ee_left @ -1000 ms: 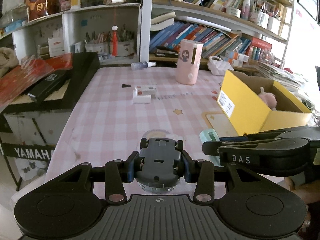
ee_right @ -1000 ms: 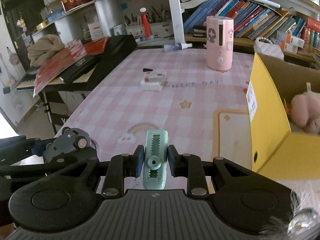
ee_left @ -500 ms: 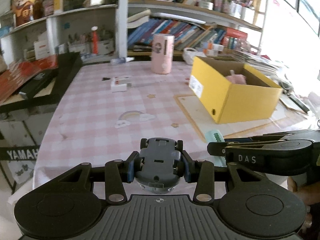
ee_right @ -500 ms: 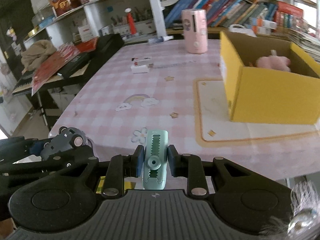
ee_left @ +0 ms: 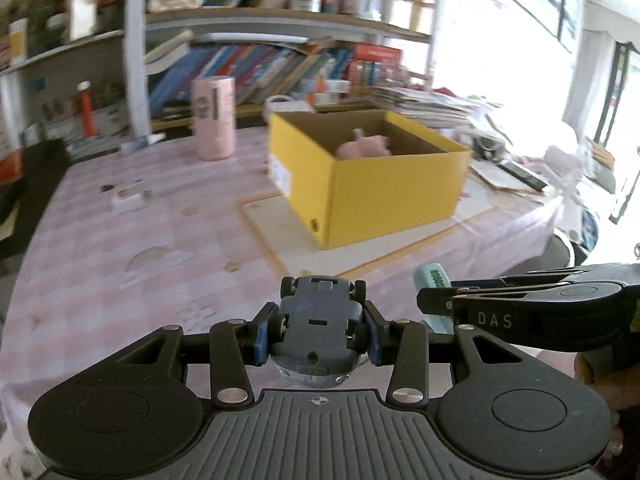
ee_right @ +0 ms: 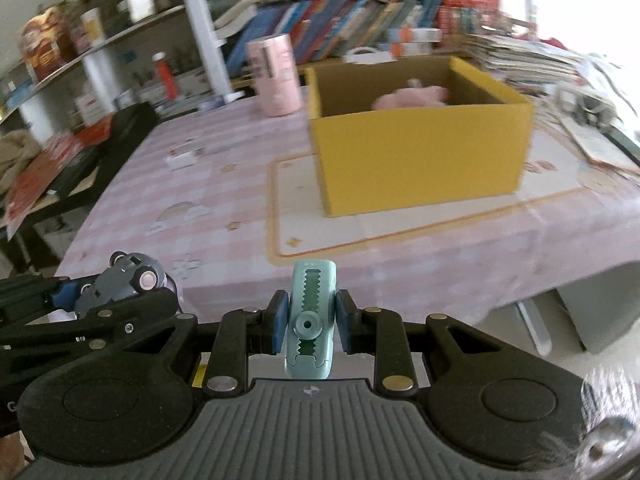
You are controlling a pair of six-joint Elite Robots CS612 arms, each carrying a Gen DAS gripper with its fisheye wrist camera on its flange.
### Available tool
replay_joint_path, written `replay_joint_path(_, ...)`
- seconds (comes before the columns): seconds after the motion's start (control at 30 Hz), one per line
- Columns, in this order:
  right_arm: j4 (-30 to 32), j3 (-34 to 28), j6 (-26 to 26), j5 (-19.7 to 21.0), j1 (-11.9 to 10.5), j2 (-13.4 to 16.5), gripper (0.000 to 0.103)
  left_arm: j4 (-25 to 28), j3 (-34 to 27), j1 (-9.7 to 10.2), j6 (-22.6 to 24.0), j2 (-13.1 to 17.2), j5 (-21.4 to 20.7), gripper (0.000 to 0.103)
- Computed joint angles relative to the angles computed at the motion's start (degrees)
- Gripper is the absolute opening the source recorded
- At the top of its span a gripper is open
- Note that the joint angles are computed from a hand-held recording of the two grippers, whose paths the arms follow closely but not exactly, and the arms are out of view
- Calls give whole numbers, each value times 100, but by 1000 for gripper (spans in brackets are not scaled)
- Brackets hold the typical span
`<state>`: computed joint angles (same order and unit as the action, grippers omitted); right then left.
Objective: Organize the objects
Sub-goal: 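Carry the grey car and green stapler over the yellow box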
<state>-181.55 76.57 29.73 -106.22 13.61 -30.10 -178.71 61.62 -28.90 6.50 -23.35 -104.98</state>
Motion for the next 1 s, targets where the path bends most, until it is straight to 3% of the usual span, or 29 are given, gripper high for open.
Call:
replay_joint_path(0.37, -100, 426, 446, -406, -118, -192, 24, 295, -398, -130, 340, 168, -363, 42)
replay_joint_path(1.0, -88, 145, 59, -120, -495, -107, 24, 611, -1621, -289, 138, 704, -189, 42)
